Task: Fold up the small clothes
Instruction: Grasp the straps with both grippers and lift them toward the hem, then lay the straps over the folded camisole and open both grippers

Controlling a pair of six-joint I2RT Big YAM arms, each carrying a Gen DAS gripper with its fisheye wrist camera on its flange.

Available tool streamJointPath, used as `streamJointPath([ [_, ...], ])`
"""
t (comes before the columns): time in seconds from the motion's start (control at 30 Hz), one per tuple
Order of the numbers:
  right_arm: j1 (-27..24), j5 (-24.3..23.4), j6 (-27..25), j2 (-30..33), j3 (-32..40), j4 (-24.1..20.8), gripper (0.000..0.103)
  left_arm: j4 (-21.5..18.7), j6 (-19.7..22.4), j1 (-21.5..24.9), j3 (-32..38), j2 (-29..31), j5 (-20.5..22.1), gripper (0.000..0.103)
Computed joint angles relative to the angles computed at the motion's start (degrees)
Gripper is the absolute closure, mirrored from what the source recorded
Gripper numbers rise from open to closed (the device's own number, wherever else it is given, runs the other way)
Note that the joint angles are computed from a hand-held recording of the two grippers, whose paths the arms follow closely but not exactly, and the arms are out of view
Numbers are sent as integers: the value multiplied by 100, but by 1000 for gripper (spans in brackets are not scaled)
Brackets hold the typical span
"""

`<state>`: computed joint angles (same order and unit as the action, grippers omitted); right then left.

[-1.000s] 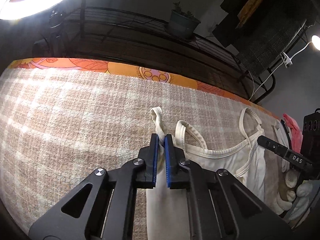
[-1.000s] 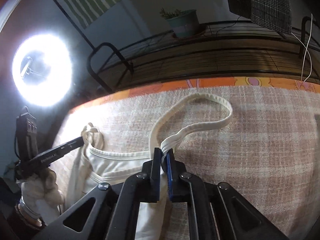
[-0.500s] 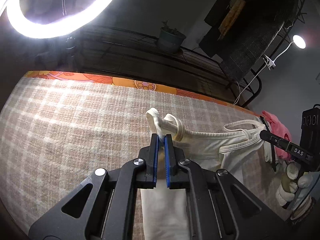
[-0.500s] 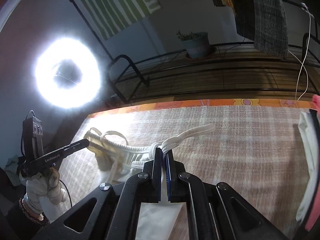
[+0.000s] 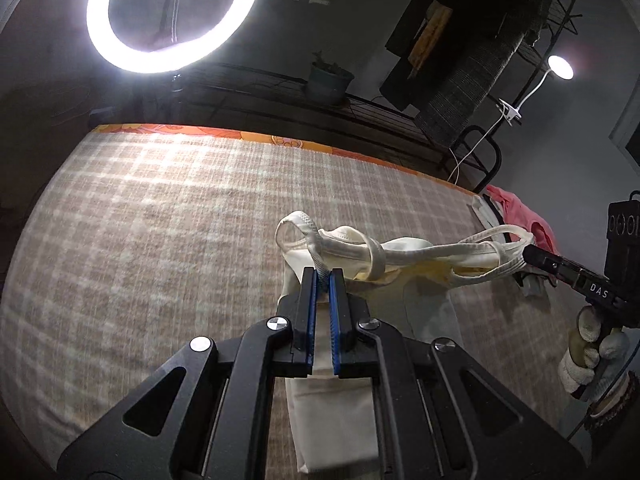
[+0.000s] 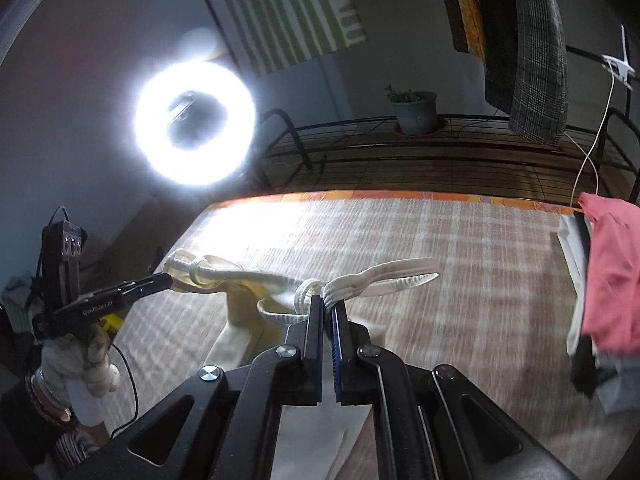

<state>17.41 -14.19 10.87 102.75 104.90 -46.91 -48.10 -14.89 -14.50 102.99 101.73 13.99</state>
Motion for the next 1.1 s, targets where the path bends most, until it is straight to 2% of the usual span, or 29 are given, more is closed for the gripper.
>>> streamJointPath([
  [0.2,268,174,36,-982,-1493,573,102,394,-58,-158,-1611,-918,-55,99],
  [0.33,398,279,296,-1424,-2410,876,102,461,-160,-208,-2285,-1156,-146,99],
  [0.47,520,493,466,-1744,-3036,1092,102,479,-248,-213,-2592,-1303,-194,99],
  [0.6,536,552,457,-1850,-3253,1094,101,278,45,-288,-2612,-1391,-289,99],
  [0.7,522,536,333,-1794,-3171,744,86,-37,339,-294,-2675,-1508,-302,99],
  [0.73,508,512,285,-1788,-3144,630,78,-103,389,-295,-2687,-1541,-307,99],
  [0.83,487,465,280,-1952,-3215,446,77,-233,501,-262,-2742,-1744,-196,99],
  [0.93,456,259,271,-2140,-3264,547,77,-121,530,-264,-2630,-1851,-231,99],
  [1.1,568,257,334,-1664,-2656,436,77,-30,506,-402,-1993,-1417,-426,99],
])
